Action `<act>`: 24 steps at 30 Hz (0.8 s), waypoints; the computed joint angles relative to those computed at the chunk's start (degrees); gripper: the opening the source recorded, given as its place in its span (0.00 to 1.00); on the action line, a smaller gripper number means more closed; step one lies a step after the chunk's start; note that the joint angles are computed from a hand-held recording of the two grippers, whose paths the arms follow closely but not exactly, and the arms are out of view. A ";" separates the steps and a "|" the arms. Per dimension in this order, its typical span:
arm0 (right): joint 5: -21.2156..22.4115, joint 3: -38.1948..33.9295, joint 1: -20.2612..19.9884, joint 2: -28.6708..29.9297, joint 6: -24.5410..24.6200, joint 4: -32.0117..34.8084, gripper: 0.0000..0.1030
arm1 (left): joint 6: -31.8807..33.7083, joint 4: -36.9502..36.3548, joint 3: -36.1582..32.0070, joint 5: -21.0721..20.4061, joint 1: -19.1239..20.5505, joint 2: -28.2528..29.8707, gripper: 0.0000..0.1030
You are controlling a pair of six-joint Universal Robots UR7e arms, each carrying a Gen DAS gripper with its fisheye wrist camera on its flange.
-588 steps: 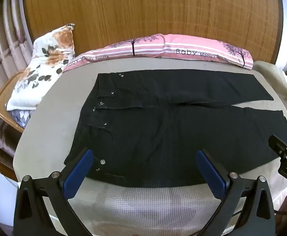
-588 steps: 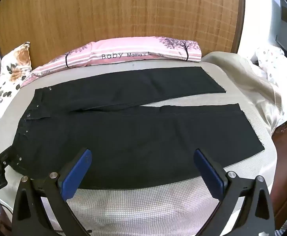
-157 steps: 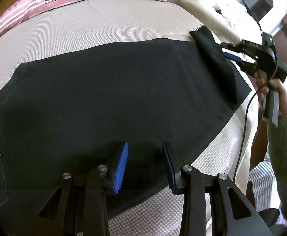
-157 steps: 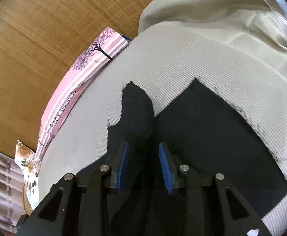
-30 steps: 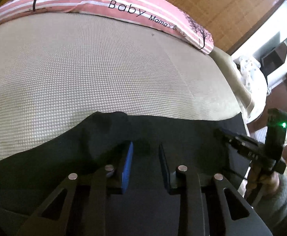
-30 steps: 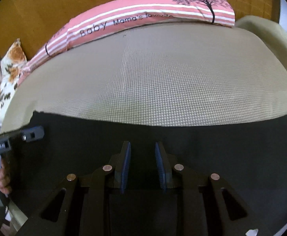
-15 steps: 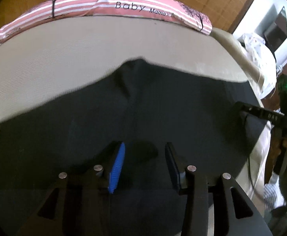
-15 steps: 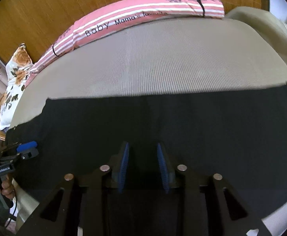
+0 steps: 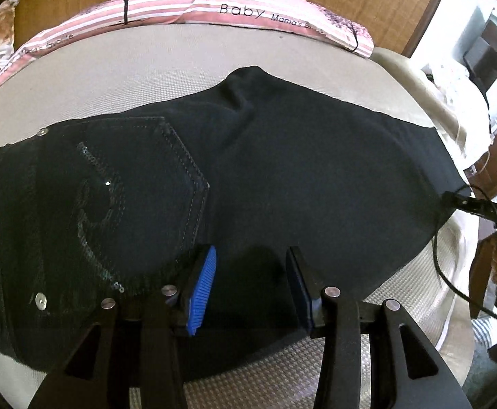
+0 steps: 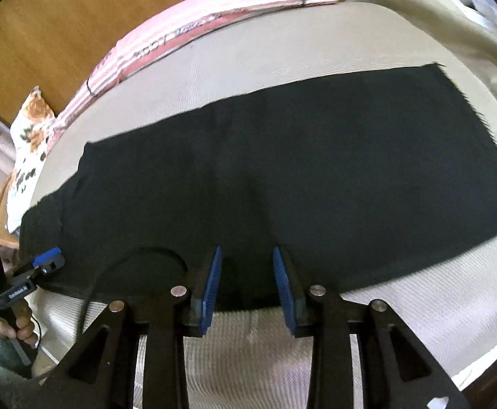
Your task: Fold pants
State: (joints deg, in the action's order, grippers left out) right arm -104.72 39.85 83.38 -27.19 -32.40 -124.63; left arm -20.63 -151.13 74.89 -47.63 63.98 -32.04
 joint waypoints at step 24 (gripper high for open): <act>10.45 -15.21 -10.09 1.53 23.57 -1.94 0.43 | 4.57 7.81 -12.15 -4.91 -2.28 7.45 0.51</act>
State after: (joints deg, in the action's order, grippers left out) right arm -94.27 24.64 73.29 -25.66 -8.84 -126.57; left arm -16.07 -143.32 62.74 -52.53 61.70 -24.59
